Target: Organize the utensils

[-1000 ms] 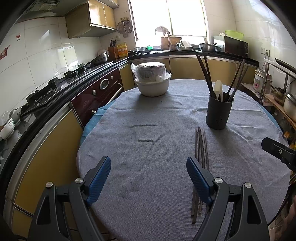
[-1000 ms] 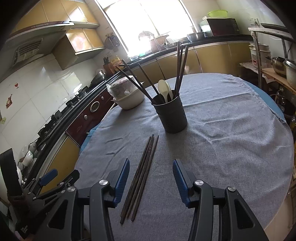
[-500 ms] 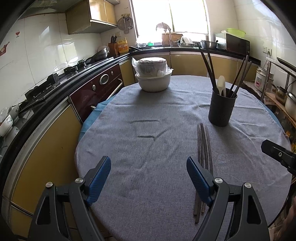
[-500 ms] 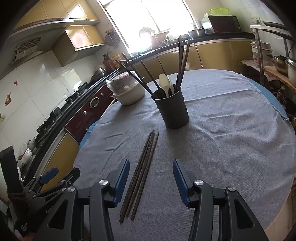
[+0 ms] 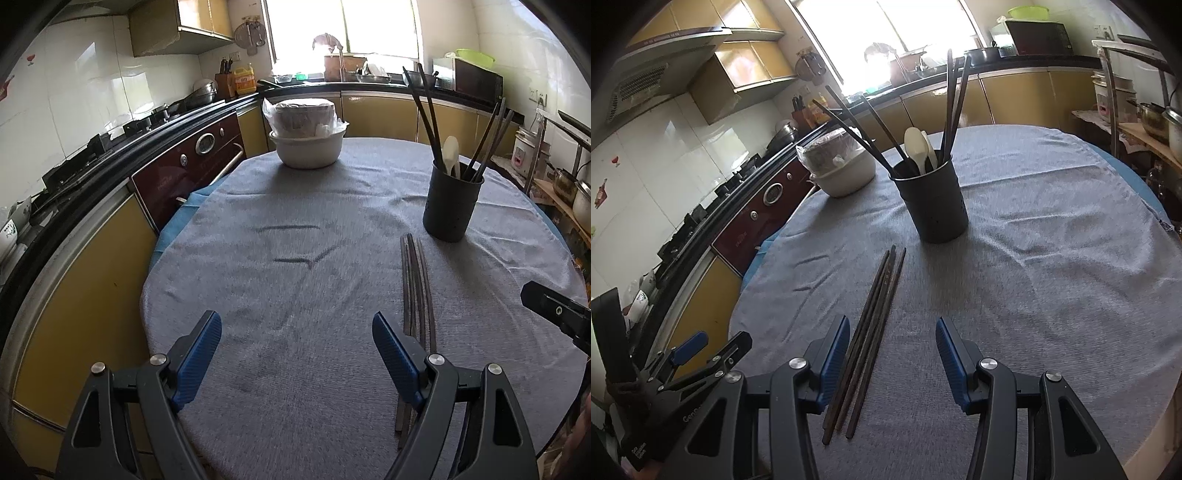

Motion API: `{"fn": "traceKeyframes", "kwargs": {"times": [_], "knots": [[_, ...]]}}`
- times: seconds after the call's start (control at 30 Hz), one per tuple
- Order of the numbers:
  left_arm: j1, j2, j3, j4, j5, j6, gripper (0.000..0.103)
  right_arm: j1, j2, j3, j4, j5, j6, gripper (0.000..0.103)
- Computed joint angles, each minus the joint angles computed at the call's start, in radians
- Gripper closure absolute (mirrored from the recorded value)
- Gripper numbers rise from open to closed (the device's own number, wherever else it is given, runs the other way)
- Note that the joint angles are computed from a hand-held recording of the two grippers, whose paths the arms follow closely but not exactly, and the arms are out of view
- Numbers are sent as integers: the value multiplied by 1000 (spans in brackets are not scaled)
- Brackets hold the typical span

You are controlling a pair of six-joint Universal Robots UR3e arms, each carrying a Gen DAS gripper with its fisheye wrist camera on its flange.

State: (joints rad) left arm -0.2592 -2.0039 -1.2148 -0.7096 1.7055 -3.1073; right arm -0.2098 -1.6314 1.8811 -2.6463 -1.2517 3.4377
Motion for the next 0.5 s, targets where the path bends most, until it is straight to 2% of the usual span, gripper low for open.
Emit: {"fn": "traceKeyframes", "kwargs": {"times": [0.5], "knots": [[37,-75,55,-36,-36,-6,19,60,141,-121,24,-42,18,52]]}}
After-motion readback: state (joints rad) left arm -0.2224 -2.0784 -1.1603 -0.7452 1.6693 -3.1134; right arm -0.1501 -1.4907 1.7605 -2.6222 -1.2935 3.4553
